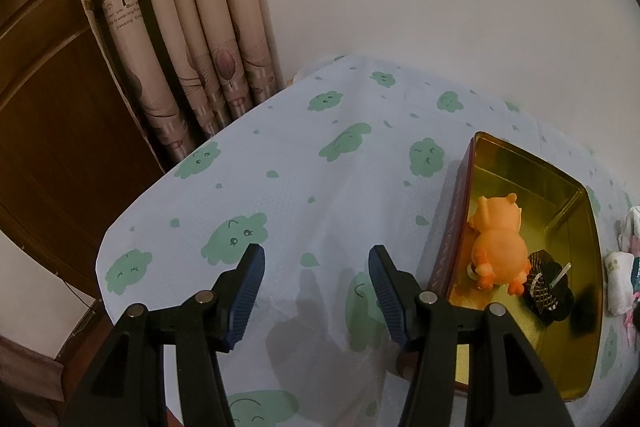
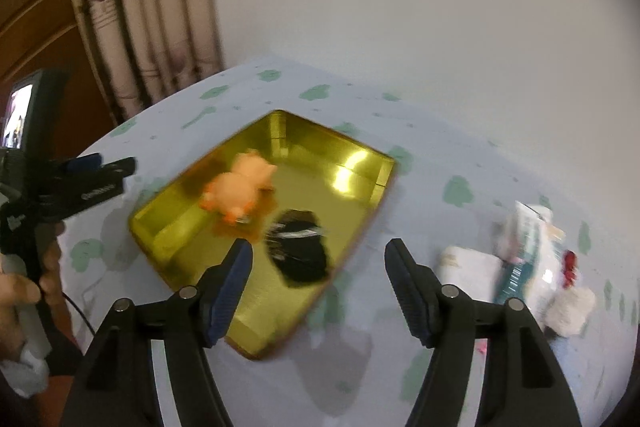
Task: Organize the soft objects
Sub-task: 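Grasp the blue towel with the right tool while the left tool grasps the white cloth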
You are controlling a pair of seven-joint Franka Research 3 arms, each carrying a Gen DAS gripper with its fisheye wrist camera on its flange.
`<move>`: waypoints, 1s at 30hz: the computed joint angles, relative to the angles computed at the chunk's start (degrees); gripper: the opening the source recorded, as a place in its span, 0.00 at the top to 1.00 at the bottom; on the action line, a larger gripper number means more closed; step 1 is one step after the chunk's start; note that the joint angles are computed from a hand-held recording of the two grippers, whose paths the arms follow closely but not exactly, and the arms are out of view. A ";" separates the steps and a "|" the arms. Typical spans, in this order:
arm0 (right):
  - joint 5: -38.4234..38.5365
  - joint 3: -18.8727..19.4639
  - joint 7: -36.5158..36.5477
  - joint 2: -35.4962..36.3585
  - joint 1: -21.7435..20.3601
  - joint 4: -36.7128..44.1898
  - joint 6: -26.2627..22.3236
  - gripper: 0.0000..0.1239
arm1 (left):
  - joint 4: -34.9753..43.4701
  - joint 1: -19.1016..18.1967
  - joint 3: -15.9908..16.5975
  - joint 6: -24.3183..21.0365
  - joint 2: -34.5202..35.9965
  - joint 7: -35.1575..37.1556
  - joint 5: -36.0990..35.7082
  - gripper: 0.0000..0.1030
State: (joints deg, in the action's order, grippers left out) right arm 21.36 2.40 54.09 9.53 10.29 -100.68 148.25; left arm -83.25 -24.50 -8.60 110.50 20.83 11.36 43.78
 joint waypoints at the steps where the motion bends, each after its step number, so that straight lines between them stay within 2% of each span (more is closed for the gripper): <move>1: -0.27 -0.42 0.32 -0.04 -0.28 -0.28 0.38 0.46 | 0.14 -0.05 -0.01 -0.18 0.08 0.08 0.00 0.46; 10: -1.61 -4.79 4.45 -0.27 -6.18 -2.09 0.78 0.45 | 0.47 -0.39 0.05 -0.71 0.30 0.00 0.28 0.46; 17: -8.41 -8.70 12.00 -0.37 -10.87 -4.31 2.24 0.41 | 0.58 -0.45 0.07 -0.85 0.35 0.12 0.46 0.46; 23: -9.37 -9.08 13.09 -0.86 -13.72 -7.12 2.15 0.41 | 1.69 -1.11 0.10 -1.85 1.19 0.73 1.05 0.46; 30: -6.54 -8.14 9.96 0.84 -15.03 -7.06 3.46 0.41 | 1.98 -1.65 0.21 -2.33 1.46 1.10 1.45 0.46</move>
